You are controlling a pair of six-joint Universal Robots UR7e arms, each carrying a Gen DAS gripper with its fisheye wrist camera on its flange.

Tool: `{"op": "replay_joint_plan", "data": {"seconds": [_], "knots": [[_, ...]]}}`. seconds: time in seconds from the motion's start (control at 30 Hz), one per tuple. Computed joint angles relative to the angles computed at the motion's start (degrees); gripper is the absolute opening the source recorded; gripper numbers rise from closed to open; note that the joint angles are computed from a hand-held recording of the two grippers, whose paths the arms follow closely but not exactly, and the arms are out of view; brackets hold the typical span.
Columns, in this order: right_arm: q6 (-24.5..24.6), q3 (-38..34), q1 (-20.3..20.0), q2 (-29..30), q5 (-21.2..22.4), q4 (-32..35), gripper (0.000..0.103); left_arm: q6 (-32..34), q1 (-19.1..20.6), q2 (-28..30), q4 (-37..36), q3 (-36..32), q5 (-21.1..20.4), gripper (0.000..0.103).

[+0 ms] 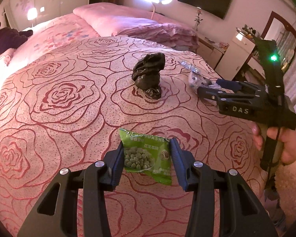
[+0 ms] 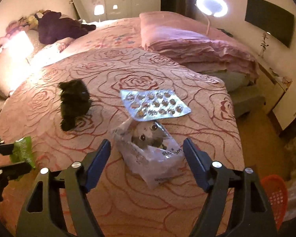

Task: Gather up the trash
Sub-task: 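Grasp the clear printed plastic bag with the right tool while the left tool holds the snack bag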

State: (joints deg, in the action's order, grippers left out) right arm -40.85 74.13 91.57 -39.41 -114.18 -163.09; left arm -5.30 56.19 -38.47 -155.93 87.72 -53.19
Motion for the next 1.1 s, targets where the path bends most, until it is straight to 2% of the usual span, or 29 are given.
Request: {"op": "replay_joint_plan", "data": {"seconds": [0.07,0.3,0.6,0.73,0.83,1.1], "knots": [[-0.19,0.77,0.19,-0.47,-0.38,0.35,0.064,-0.18,0.0,0.03,0.18,-0.04,-0.09,0.042],[3.13,3.65,0.16,-3.23,1.36,3.98,0.063,-0.26,-0.05,0.12,0.04,-0.11,-0.21,0.042],[1.26,0.57,0.15,0.33,-1.5,-0.09,0.064,-0.7,-0.17,-0.11,-0.56,0.21,0.33,0.042],[1.52,0.94,-0.19,-0.07,-0.01,1.45,0.046,-0.9,-0.12,-0.3,-0.77,0.45,0.64,0.042],[1.91,2.47,-0.09,-0.99,0.36,1.24,0.039,-1.22,-0.24,-0.34,-0.69,0.5,0.69,0.042],[6.43,9.12,-0.6,-5.76,3.21,-0.26,0.037,-0.6,-0.85,-0.15,-1.24,0.47,0.7,0.042]]}}
